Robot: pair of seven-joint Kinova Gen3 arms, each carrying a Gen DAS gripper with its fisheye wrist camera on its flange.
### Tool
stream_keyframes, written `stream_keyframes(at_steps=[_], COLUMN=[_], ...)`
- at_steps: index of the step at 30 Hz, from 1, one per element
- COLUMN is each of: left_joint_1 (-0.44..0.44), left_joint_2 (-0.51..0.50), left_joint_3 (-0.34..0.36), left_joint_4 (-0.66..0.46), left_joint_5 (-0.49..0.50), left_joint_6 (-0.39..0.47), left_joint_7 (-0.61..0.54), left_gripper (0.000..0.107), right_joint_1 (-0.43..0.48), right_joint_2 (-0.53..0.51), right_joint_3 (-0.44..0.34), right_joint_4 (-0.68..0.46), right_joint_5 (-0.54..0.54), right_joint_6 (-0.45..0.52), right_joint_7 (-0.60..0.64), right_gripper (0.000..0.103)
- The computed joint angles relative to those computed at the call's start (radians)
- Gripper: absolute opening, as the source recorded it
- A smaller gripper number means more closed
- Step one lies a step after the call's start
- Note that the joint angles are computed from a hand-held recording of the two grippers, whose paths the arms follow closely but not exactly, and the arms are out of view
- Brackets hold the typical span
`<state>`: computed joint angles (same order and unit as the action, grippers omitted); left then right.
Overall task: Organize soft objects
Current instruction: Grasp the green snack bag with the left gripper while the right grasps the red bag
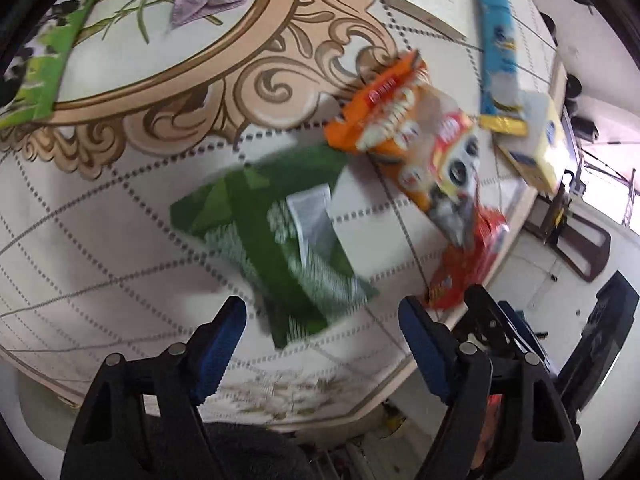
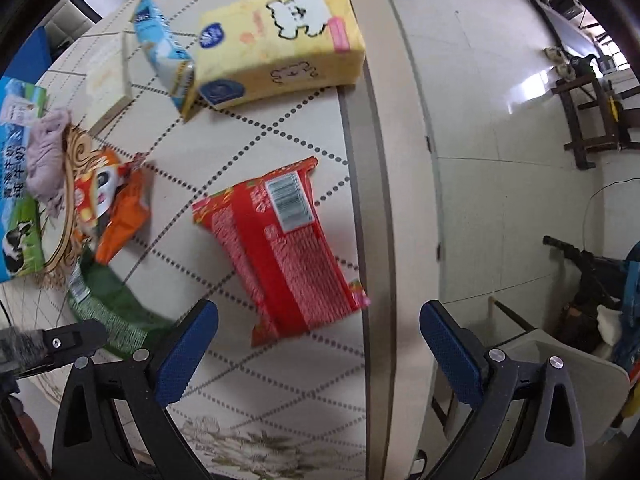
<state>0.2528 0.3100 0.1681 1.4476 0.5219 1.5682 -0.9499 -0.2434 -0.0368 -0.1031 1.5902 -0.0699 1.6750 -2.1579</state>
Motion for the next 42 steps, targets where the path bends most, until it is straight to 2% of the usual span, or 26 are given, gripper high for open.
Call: stream_keyframes(at_steps=[1, 3, 6, 8, 10, 14, 16, 21, 26, 30, 33, 35, 37, 42], left_joint_1=[0.006, 0.018, 0.054, 0.094, 0.137, 0.189, 0.205, 0.229, 0.202, 0.141, 0.133, 0.145, 0.133, 0.115], left_joint_2=[0.007, 0.031, 0.041, 0.051, 0.053, 0.046, 0.056, 0.0, -0.092, -0.17, -0.197, -0.192, -0.183, -0.142], left_joint_3=[0.001, 0.006, 0.019, 0.031, 0.036, 0.036, 0.033, 0.025, 0.016, 0.01, 0.006, 0.017, 0.017, 0.017], left_joint_4=[-0.001, -0.016, -0.058, -0.119, -0.168, -0.222, -0.259, -0.323, -0.354, -0.3, -0.191, -0.121, -0.059, 0.051], left_joint_5=[-0.003, -0.017, -0.073, -0.141, -0.21, -0.282, -0.312, -0.378, -0.368, -0.356, -0.372, -0.389, -0.364, -0.299], left_joint_6=[-0.006, 0.001, 0.018, 0.06, 0.093, 0.143, 0.162, 0.236, 0.284, 0.291, 0.239, 0.187, 0.169, 0.146], left_joint_7=[0.007, 0.011, -0.004, -0.024, -0.041, -0.074, -0.094, -0.134, -0.161, -0.185, -0.205, -0.2, -0.232, -0.245], left_gripper=[0.064, 0.05, 0.044, 0.042, 0.039, 0.034, 0.029, 0.02, 0.011, 0.009, 0.006, 0.006, 0.007, 0.012], right_joint_1=[0.004, 0.014, 0.026, 0.036, 0.034, 0.0, -0.015, -0.034, -0.053, -0.089, -0.109, -0.143, -0.155, -0.156], right_joint_2=[0.008, 0.023, 0.047, 0.059, 0.067, 0.041, 0.024, -0.069, -0.183, -0.174, -0.123, -0.111, -0.094, -0.075], right_joint_3=[0.005, 0.014, 0.023, 0.031, 0.027, -0.002, -0.014, -0.031, -0.073, -0.13, -0.176, -0.139, -0.112, -0.117], right_joint_4=[0.015, 0.036, 0.068, 0.09, 0.115, 0.154, 0.183, 0.267, 0.264, 0.153, 0.085, 0.02, -0.009, 0.012], right_joint_5=[-0.007, -0.025, -0.057, -0.087, -0.089, -0.063, -0.069, -0.121, -0.174, -0.171, -0.154, -0.142, -0.136, -0.137], right_joint_6=[-0.017, -0.047, -0.089, -0.1, -0.115, -0.147, -0.164, -0.213, -0.207, -0.171, -0.151, -0.086, -0.049, -0.064], right_joint_7=[0.006, 0.02, 0.039, 0.051, 0.036, -0.029, -0.062, -0.128, -0.19, -0.266, -0.313, -0.304, -0.282, -0.267], right_gripper=[0.101, 0.098, 0.088, 0.071, 0.064, 0.052, 0.05, 0.048, 0.048, 0.048, 0.048, 0.048, 0.048, 0.048])
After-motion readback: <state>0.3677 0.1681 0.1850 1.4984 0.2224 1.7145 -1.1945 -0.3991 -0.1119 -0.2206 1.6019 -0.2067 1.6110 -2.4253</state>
